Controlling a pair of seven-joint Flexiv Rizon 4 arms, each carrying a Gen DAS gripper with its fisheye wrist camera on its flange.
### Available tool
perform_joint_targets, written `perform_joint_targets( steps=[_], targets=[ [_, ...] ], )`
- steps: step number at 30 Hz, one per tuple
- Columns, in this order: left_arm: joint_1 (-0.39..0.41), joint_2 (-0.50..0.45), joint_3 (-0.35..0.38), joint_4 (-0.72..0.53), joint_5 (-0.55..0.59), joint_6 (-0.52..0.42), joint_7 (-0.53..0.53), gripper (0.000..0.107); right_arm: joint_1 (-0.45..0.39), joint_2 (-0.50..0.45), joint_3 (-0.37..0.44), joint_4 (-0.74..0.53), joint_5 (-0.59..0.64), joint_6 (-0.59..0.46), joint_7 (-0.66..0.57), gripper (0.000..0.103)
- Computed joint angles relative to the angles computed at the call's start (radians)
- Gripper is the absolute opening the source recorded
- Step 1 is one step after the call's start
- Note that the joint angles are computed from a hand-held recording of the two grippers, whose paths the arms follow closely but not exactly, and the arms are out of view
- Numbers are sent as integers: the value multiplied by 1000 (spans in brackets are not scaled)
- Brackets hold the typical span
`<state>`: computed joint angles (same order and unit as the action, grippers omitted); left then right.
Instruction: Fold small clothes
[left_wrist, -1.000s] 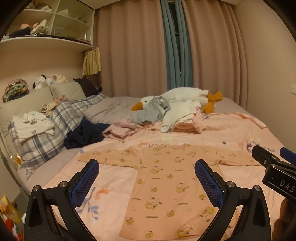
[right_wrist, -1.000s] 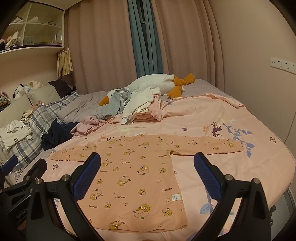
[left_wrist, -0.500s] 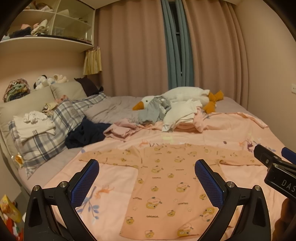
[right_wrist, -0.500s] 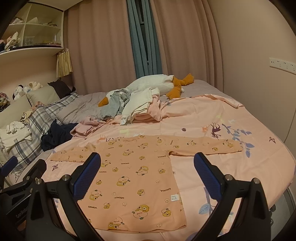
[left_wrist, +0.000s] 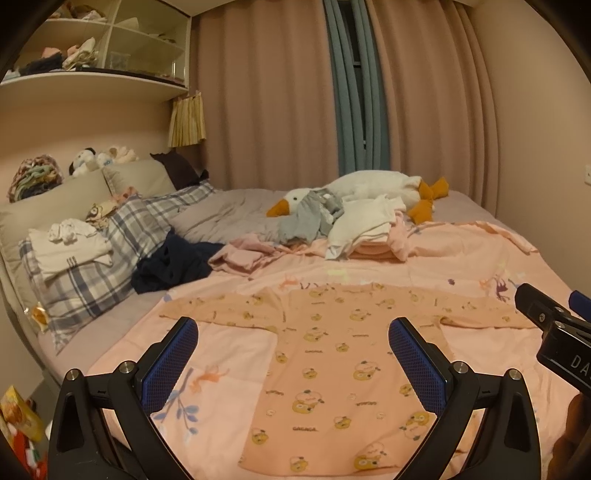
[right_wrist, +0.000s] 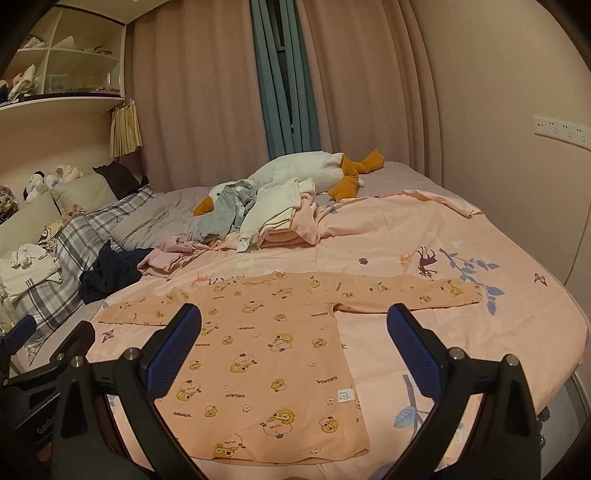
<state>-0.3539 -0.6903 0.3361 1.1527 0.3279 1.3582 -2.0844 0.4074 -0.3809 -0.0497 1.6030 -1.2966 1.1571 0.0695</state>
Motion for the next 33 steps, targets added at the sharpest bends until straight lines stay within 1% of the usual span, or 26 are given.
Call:
perform_joint_targets(
  steps=[2,8,16,22,27,29,33],
  targets=[
    [-6,-3,8,-7,2,-9,-12,102,0,1,0,1,0,-2,-1,101],
    [5,-7,-10,-16,-1,-21,-10,102,-3,4,0,5,-5,-3,3,101],
    [24,-1,-50,8,-22,15,39,103,-5,6,5,8,-1,-7,-7,101],
    [48,-1,-91,31,-89,49,97,102,3,5,9,11,24,-40,-45,101],
    [89,-7,-161,50,-176,56,185,102,8,1,15,9,54,-74,-80,101],
    [89,-13,-162,52,-203,63,200,103,9,-4,16,7,69,-74,-100,101],
    [113,-22,-198,61,-259,69,256,102,20,-18,6,-9,72,-92,-112,101]
  ],
)
